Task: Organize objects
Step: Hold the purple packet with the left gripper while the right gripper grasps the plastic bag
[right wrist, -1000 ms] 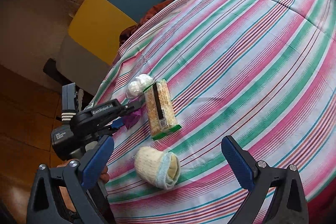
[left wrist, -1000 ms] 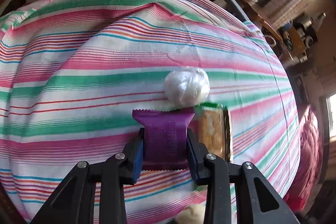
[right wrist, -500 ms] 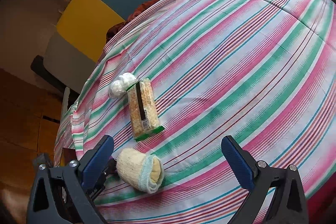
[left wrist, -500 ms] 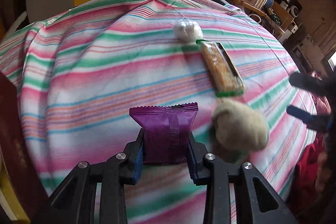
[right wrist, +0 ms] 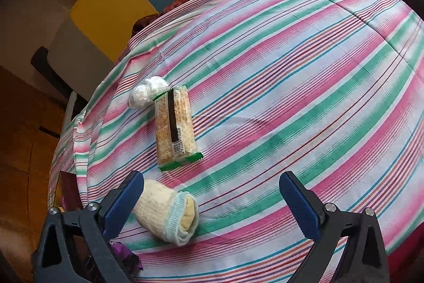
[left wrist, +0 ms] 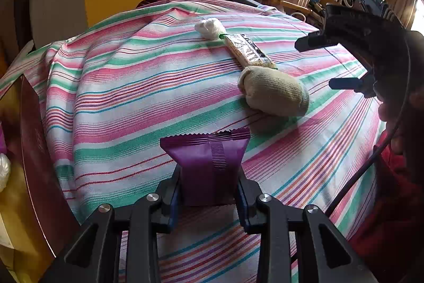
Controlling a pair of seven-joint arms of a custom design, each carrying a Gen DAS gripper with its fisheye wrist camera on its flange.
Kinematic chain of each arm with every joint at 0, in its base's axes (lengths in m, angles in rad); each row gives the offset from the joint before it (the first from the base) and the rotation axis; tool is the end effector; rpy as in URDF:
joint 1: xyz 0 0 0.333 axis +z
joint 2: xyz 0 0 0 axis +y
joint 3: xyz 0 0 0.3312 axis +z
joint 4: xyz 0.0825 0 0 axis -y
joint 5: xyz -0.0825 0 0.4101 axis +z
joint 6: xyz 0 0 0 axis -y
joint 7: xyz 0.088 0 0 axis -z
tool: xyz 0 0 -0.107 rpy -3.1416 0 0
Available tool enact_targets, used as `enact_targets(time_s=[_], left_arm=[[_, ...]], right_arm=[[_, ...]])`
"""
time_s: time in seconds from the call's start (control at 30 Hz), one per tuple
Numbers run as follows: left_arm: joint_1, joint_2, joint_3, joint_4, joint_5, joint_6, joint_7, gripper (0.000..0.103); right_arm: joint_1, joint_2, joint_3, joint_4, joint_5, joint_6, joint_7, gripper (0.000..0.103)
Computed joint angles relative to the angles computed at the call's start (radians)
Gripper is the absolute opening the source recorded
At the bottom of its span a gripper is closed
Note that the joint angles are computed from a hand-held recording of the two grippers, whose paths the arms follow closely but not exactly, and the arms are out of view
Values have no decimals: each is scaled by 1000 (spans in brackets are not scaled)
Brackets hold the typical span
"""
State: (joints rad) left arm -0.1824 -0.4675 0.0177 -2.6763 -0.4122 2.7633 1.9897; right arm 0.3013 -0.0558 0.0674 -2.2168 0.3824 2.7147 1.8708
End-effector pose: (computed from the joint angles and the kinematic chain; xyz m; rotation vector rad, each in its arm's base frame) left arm 0.4290 -0.0541 0.4402 -1.7086 2.1813 -0.7696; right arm 0.5459 0.1970 0.4617 -1.5756 1.9969 -0.0213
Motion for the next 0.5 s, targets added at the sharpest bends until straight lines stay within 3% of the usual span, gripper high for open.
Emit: enact_targets(time_s=[0.5], left_arm=[[-124,-8,108,-51,-135,139,165,34]], right_arm=[[7,17,19,23,-169,-11,57,103]])
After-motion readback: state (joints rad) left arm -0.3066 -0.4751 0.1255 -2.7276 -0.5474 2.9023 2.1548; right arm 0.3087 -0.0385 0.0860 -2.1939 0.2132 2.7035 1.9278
